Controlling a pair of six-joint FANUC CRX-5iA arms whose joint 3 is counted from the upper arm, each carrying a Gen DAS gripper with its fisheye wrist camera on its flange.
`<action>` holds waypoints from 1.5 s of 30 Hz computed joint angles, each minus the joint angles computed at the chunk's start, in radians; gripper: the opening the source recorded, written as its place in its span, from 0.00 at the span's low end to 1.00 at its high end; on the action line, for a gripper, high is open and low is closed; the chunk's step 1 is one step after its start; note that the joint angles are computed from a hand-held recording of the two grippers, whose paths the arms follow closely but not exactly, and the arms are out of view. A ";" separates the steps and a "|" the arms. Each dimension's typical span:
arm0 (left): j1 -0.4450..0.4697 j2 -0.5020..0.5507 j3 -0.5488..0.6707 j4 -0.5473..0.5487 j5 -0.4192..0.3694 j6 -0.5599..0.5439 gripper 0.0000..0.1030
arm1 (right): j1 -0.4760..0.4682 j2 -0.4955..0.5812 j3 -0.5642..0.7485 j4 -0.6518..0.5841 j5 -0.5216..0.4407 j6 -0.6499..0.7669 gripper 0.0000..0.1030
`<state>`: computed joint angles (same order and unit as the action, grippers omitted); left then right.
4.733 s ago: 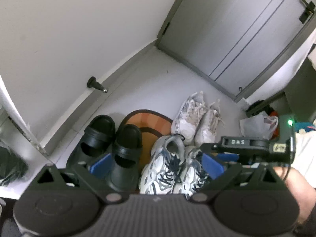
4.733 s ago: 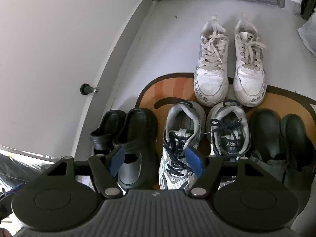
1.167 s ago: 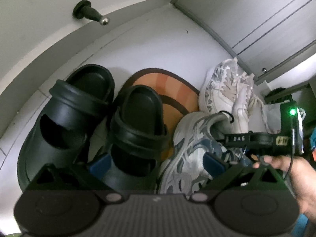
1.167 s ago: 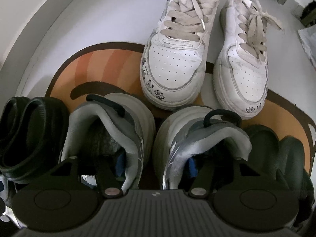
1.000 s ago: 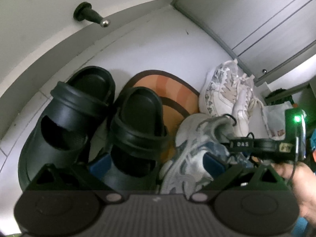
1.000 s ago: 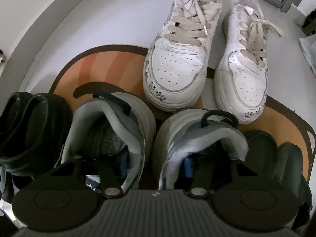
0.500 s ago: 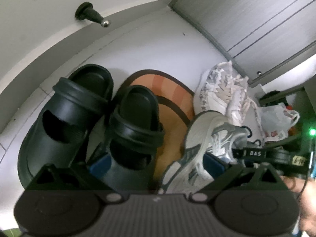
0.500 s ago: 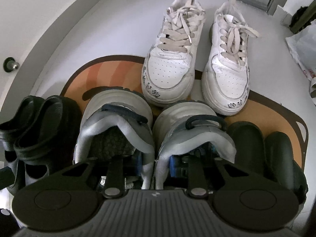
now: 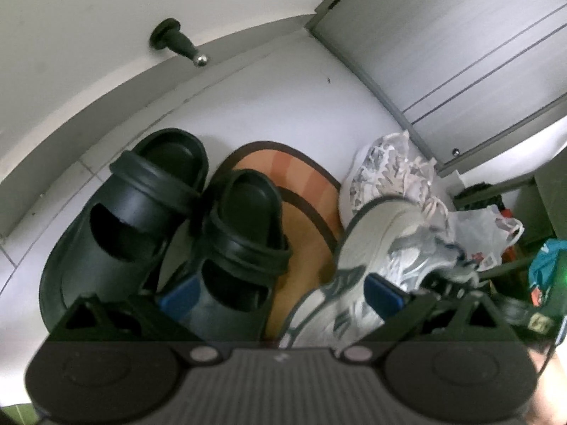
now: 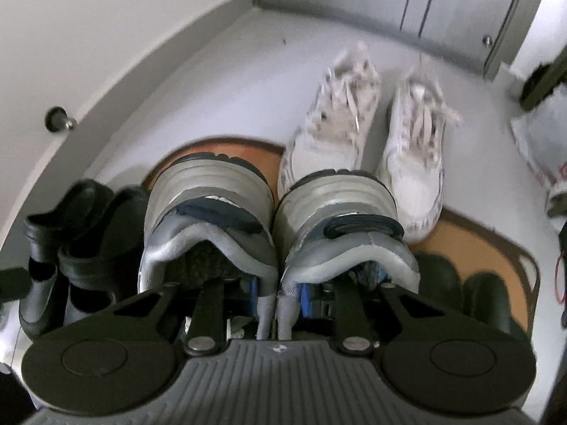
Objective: Organize scattered shoes
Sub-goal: 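Lift the grey-and-blue running shoes with the right tool toward the wall corner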
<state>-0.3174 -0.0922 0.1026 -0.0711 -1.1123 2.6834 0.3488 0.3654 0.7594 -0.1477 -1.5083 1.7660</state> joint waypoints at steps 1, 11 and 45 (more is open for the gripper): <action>0.001 -0.001 -0.001 0.001 0.000 -0.002 0.97 | 0.002 -0.004 -0.003 0.002 0.015 0.006 0.24; -0.002 0.011 0.016 -0.012 -0.034 -0.007 0.97 | 0.012 -0.014 0.014 -0.001 0.088 0.036 0.24; -0.055 0.004 0.083 -0.247 -0.180 0.282 0.97 | 0.040 0.308 0.642 -0.218 -0.120 0.122 0.22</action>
